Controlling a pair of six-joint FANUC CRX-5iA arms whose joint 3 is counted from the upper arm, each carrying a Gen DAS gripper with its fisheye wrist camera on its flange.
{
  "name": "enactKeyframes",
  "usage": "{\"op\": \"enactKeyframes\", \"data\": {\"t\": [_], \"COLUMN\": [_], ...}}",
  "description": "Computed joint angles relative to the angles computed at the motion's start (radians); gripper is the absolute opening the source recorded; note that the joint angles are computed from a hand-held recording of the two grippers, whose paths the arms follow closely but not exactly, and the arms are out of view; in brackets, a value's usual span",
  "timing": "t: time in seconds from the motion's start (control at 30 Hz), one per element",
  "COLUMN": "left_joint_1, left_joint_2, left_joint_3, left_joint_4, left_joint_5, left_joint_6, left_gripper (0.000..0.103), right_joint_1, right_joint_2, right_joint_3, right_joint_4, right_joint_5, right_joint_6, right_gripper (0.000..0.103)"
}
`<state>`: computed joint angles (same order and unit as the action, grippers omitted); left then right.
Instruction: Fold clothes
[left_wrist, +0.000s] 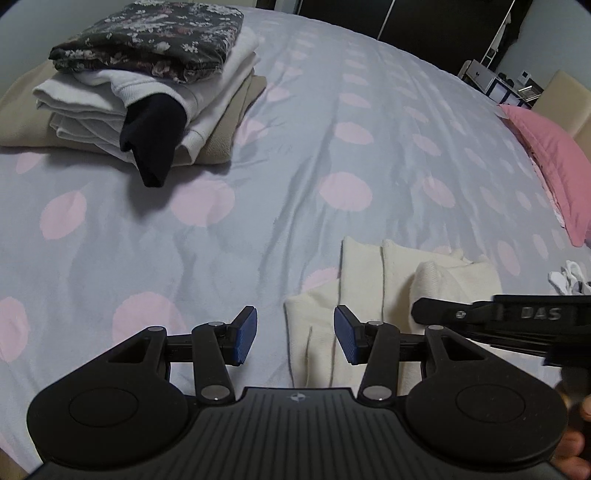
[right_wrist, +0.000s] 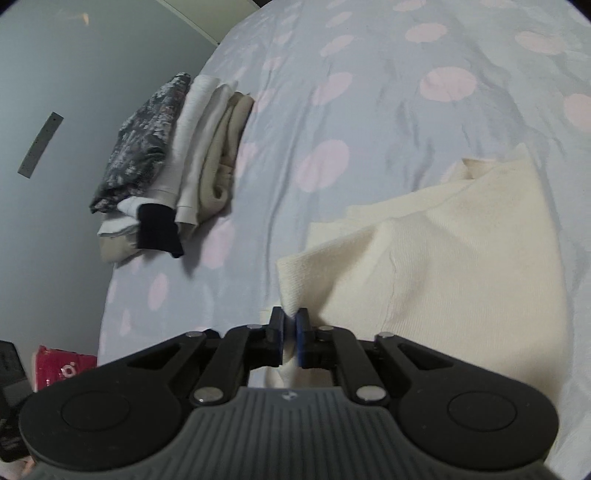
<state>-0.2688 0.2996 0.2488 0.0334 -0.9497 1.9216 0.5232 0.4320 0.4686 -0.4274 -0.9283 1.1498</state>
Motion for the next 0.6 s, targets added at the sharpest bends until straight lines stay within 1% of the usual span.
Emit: {"op": "enactKeyframes", "data": {"t": [0.03,0.07,0.13,0.23,0.37,0.47,0.6], "left_joint_1": [0.003,0.007,0.010,0.009,0.003,-0.003,-0.012], "left_joint_2": [-0.002,-0.005,-0.006,-0.001,0.013,0.019,0.039], "left_joint_3": [-0.008,-0.017,-0.032,-0.048,-0.074,-0.099,-0.102], "left_joint_4": [0.014,0.035,0.079,0.141,0.223,0.258,0.268], "left_joint_5": [0.006,0.014,0.021,0.018,-0.003,0.012,0.035], "left_joint_6": [-0.009,-0.024,-0.063,-0.125,-0.198,-0.221,-0.216], "left_gripper": [0.044,0.044,0.044,0.044,0.044,0.044,0.044], "right_joint_1": [-0.003,-0.005,-0.002,0.006,0.020,0.035,0.038], "right_joint_2": [-0.002,-0.009,-0.032,-0.072,-0.147,-0.218,-0.303], "right_joint_3": [-0.005,-0.014,-0.041,-0.091,-0.196,-0.305,-0.433], "right_joint_4": [-0.007,-0.005,0.019,0.058,0.119,0.168,0.188], "right_joint_5": [0.004,0.009,0.029,0.051,0.076,0.103,0.139], "right_joint_6": [0.011,0.019,0.035,0.059,0.066,0.090,0.134], "right_gripper": [0.018,0.027,0.037,0.037,0.039,0.040,0.040]}}
